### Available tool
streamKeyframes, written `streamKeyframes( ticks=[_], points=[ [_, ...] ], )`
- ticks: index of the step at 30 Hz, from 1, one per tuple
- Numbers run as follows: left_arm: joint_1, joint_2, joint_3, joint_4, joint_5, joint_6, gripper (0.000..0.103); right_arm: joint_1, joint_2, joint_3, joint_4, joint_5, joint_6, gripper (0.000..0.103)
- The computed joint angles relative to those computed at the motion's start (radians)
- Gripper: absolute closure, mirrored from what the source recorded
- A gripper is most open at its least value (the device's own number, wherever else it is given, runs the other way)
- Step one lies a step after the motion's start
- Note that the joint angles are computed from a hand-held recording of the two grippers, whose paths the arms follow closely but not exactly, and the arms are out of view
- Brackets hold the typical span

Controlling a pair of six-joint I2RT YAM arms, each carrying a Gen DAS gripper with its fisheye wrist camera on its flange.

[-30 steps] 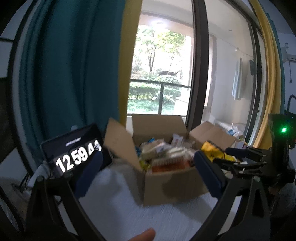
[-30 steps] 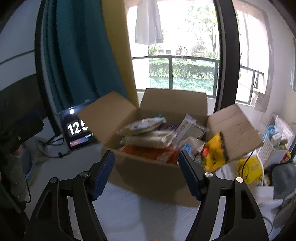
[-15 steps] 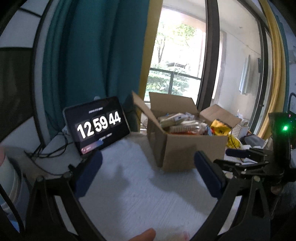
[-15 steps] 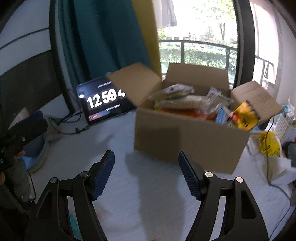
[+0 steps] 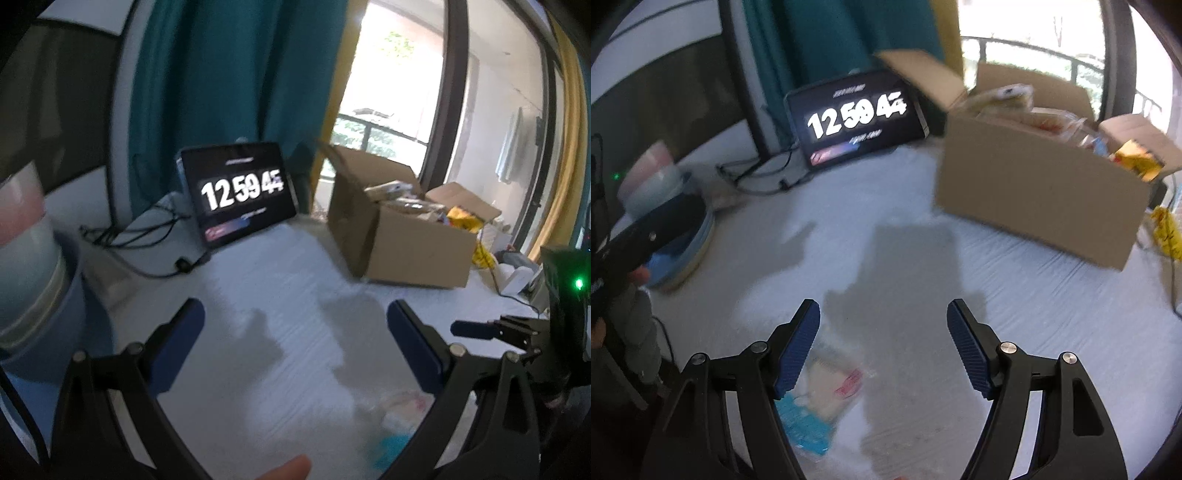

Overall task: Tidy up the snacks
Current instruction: 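Withdraw the right tool from the box toward the clear pastry pack, then grasp the clear pastry pack with teal label with the right tool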

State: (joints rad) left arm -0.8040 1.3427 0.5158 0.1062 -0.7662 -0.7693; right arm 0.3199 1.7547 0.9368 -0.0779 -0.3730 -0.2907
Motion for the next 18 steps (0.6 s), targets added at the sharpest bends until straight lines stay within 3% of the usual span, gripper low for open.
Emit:
streamKeyframes(
  ticks=[6,18],
  points=[
    [-0.004,-0.042,-0.082,-0.013,-0.013,-0.069,0.003,0.044,0.038,-0.032,-0.028,0.007,0.009,0.028],
    [-0.001,-0.066,-0.111,-0.014,-0.012,-0.081,0.003,0.104,0.104,-0.021,-0.045,0.018,0.070,0.025]
  ],
)
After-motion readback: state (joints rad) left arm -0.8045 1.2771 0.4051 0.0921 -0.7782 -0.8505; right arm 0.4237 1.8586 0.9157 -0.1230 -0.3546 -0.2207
